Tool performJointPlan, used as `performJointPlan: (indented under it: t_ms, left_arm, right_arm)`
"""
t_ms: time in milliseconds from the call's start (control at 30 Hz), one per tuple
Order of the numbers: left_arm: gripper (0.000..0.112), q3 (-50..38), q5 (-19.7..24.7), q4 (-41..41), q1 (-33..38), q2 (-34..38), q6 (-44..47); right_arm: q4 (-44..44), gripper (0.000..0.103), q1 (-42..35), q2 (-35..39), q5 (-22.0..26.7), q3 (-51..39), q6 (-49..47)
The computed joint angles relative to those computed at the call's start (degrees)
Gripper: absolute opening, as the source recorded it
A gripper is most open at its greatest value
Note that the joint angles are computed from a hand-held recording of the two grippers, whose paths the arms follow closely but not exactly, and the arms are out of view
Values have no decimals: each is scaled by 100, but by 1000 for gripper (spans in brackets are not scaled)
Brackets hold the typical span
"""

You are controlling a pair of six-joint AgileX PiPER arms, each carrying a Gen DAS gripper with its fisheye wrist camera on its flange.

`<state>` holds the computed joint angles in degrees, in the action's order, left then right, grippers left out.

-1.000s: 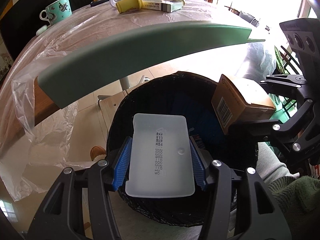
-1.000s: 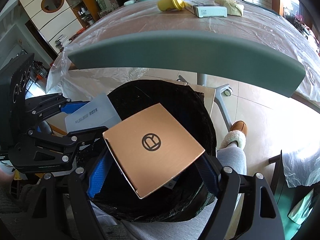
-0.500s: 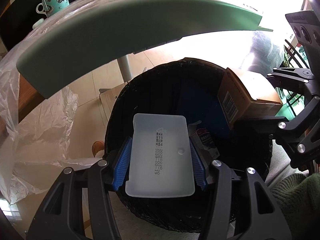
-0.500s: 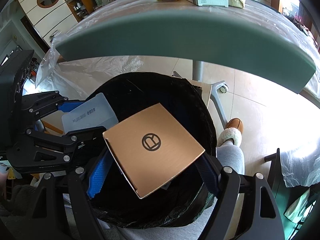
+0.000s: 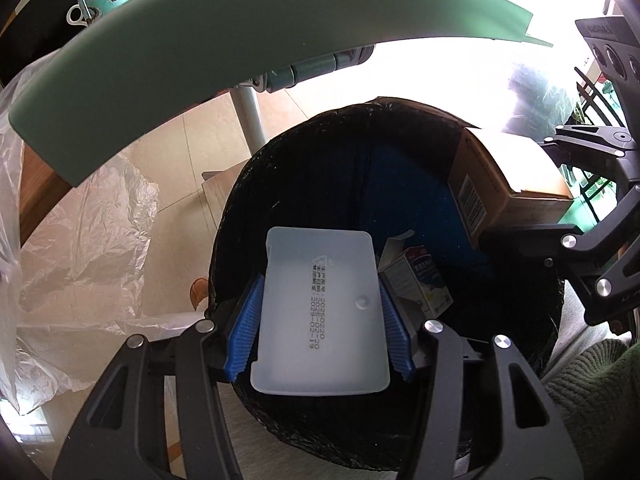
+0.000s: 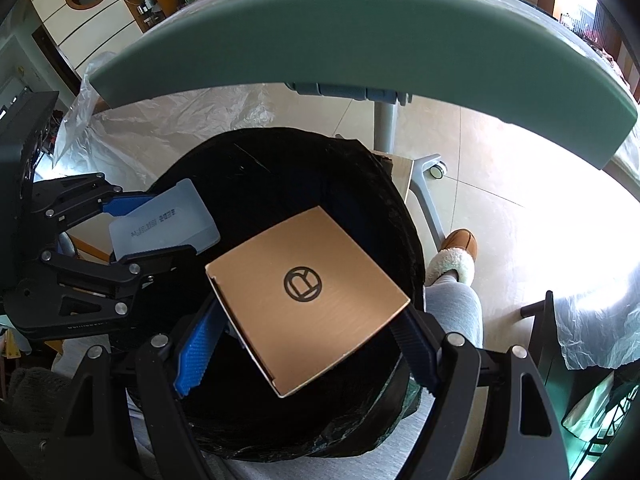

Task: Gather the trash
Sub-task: 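Open both grippers to drop the two boxes into the bin, then grasp the yellow cup with the left gripper while the right grasps the beige cloth bundle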

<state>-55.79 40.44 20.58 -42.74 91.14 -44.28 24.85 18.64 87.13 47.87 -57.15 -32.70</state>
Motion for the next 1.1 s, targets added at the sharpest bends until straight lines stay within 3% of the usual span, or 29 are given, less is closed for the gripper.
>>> performJointPlan:
  t_ms: [33,100,133,267,367,400,467,533,633,700,867,967,1100]
  left_arm:
    - [56,-15,-5,-75,-5,-9,99]
    - [76,-46,80,72,-104,-46,46]
    - [80,-48,210,471,-283,-111,-324]
    - [81,-147,584,959,-569,-498,-805]
    - [83,-277,549,1023,-573,-1132,-886]
    - [94,-374,538,1121,-575,-1313,-945]
    - [102,-595,607,1866,-689,-1550,-1534]
    - [102,-805,575,2382,-639,-1576,-1864]
    - [102,-1452,387,1758,8,-1195,-1102]
    - [102,-2167,563,949,499,-627,-364]
    - [102,-3026,431,-337,1284,197,677]
    - [102,-3388,481,-594,1532,603,972]
    - [101,-3704,532,-770,1632,989,1252]
  right_arm:
    - [115,79,-48,-14,32,31,-149]
    - [158,91,-81,-190,-58,130,-192]
    - [147,94,-82,-300,-130,180,-188]
    - [21,95,-163,-925,-246,215,-179]
    - [395,99,-465,-1387,-204,-26,-575]
    - [418,99,-503,-1480,-294,-143,-590]
    - [293,99,-513,-1513,-564,-475,-430]
    - [17,99,-503,-1228,-834,-1012,-95]
    - [-671,99,-456,-478,-791,-1950,657]
    - [-793,99,-520,221,-491,-2744,848]
    - [-816,95,-640,1838,534,-4680,1267]
    - [-577,86,-741,2794,1401,-6004,1612]
    - [-711,84,-714,3385,1801,-6781,1853]
